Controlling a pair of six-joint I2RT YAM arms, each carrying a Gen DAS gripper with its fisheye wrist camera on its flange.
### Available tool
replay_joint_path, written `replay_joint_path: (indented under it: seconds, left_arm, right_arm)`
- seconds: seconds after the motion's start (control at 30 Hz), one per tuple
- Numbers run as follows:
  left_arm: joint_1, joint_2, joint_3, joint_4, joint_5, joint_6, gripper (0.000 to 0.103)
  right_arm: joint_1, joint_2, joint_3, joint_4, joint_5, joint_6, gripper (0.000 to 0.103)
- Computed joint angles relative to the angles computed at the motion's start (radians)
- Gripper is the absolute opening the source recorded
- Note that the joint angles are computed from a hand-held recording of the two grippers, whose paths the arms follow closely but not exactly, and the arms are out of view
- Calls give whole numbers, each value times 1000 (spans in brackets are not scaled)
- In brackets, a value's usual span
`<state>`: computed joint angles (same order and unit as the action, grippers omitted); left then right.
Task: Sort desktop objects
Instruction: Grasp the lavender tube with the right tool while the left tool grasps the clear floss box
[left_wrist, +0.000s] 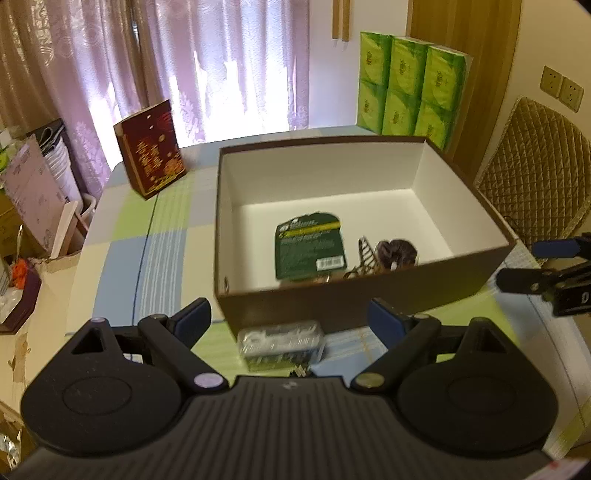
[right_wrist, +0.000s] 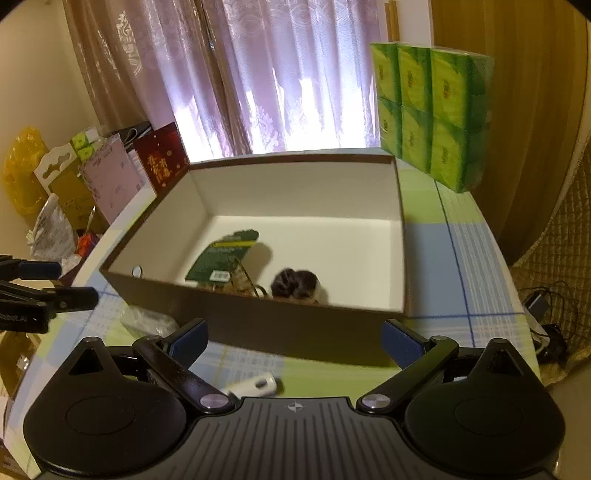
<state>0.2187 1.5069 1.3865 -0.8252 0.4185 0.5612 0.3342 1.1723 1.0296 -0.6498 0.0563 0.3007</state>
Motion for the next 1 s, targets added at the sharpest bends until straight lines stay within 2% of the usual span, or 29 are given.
replay_joint_path:
  seconds: [0.1,0.3,0.43,0.63,0.7,0.87,1.0]
  left_arm:
    - [31,-31,-55,-7,17,41,89]
    - [75,-77,-167,-41,37,129,78]
    - [82,-95,-229,-46,21,165,75]
    - [79,-114,-293,-34,4,215,70]
    - [75,-119,-308,-25,0,232,69]
    - [65,-123,-327,-13,-2,284,69]
    - [59,-119,-342,-8,-6,331,70]
  right_arm:
    - [-1,-55,-58,-2,5,-18,98]
    - [9,-136,-170,-26,3,-31,98]
    - [6,-164,-229,-43,-28,-34,97]
    - [30,-168,-285,-46,-12,-35,97]
    - [37,-166,-301,-39,-8,-32,94]
    - [55,-143,-320,-27,-1,-36,79]
    - [53,-121,-330,-16,-10,-39,74]
